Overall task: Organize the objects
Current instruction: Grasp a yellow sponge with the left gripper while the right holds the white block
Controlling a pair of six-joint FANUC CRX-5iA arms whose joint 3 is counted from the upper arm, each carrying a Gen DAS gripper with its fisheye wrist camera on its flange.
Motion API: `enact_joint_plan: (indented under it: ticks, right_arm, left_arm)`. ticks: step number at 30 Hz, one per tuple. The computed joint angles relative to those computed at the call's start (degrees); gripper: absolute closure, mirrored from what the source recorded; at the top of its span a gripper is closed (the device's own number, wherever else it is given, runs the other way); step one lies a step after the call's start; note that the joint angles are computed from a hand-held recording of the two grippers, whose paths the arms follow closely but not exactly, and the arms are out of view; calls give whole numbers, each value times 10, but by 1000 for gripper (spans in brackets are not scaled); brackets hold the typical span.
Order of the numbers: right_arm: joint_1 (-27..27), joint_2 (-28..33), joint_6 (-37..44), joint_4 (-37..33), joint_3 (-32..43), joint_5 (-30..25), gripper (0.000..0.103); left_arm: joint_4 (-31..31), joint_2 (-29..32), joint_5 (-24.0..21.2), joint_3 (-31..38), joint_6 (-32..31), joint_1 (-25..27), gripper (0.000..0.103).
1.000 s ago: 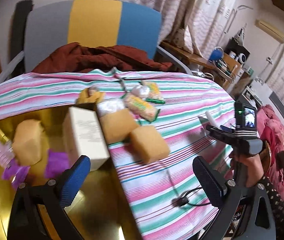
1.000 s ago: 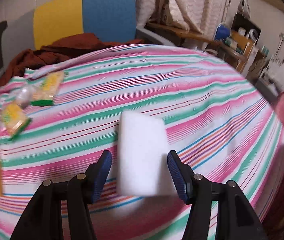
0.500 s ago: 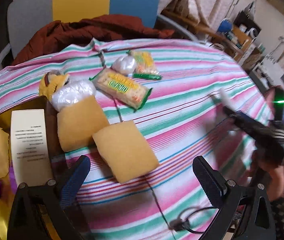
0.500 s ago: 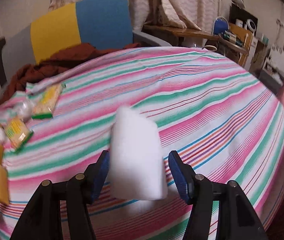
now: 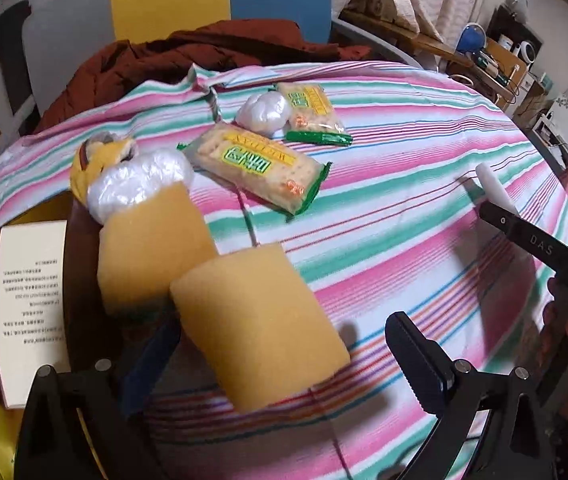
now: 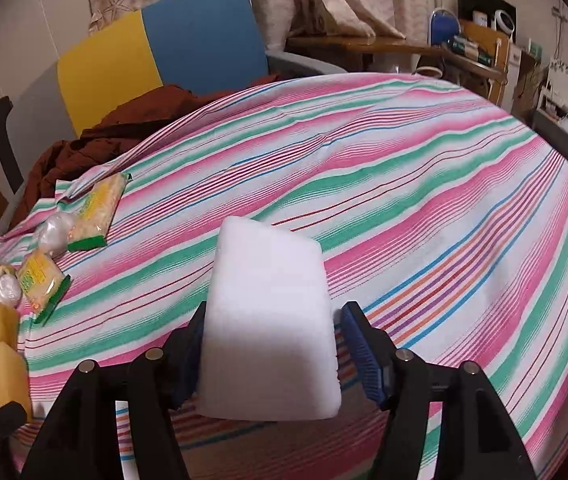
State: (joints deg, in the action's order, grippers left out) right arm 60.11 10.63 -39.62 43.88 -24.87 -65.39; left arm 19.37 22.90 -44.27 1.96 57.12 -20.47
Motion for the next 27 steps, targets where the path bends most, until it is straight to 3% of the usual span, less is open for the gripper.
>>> enact_joint_plan:
  ticks: [2,3,8,12,17,24,27]
  right_arm:
    - [4,6,-15,6,2,-6,39]
    - [6,8,-18,8,3,-10,46]
    - [11,27,-15,3,22,-36,48]
    - [13,35,-10,0,31,-53,48]
    - [16,39,-10,-3,34,-62,48]
    - [17,45,-13,1,38,-69,48]
    - [21,46,-25,6,36,-78,48]
  left_arm:
    - [-22,-4,23,-7,8,-7,0]
    - [-23,-8,36,-14,6,-9,0]
    - [37,-33,108,-75,-47,-3,8]
    - [96,-45,133,-104,-91,2,42]
    - [108,-45,122,-107,-100,9,42]
    - [152,-61,139,-141,-189,21,43]
    - [238,-59,108,-154,-251,33,44]
